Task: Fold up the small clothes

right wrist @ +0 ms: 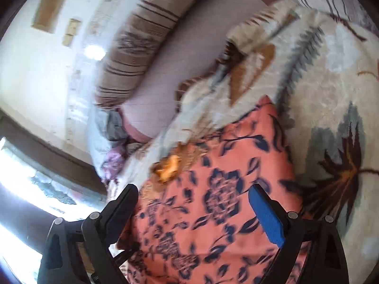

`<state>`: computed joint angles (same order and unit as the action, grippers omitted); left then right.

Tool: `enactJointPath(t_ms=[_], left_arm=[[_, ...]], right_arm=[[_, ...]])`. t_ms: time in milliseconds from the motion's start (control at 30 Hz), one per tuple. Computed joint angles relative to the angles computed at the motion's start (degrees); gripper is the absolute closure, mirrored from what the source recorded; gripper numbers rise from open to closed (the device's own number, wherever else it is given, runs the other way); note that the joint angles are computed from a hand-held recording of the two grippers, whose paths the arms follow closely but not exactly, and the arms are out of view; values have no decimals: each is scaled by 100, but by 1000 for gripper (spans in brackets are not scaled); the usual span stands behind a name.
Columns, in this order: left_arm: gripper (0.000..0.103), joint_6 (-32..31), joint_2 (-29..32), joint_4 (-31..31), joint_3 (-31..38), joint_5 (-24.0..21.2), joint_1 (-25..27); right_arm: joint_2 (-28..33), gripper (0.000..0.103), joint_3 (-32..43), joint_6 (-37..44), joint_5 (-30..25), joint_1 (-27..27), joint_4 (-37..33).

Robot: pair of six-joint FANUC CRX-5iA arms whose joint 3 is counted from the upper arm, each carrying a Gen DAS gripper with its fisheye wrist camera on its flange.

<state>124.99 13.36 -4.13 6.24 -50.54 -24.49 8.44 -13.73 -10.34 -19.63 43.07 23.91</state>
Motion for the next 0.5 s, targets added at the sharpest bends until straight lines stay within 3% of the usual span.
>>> enactJointPath(t_ms=[67, 200, 233, 267, 333, 400, 500], left_arm=[[90, -179, -10, 71, -17, 7, 24], [89, -684, -131, 528, -279, 232, 200], [86, -749, -209, 663, -357, 245, 252], [77, -757, -345, 776, -497, 313, 296], [63, -926, -834, 1246, -1070, 723, 460], [42, -1579, -1438, 2123, -1878, 1363, 721], [28, -2051, -2159, 2787, -2648, 1878, 1228]], right_arm=[[-207, 12, -720, -1500, 870, -207, 1315], [-656, 11, -1289, -3802, 918, -152, 4315], [-760, 11, -1409, -4247, 930, -95, 4998], [-828, 11, -1486, -4439, 888, 10, 5382], [-887, 11, -1523, -4182, 432, 538, 5249], [-818, 11, -1469, -3736, 172, 978, 4941], [-580, 11, -1238, -2860, -324, 1573, 4180]])
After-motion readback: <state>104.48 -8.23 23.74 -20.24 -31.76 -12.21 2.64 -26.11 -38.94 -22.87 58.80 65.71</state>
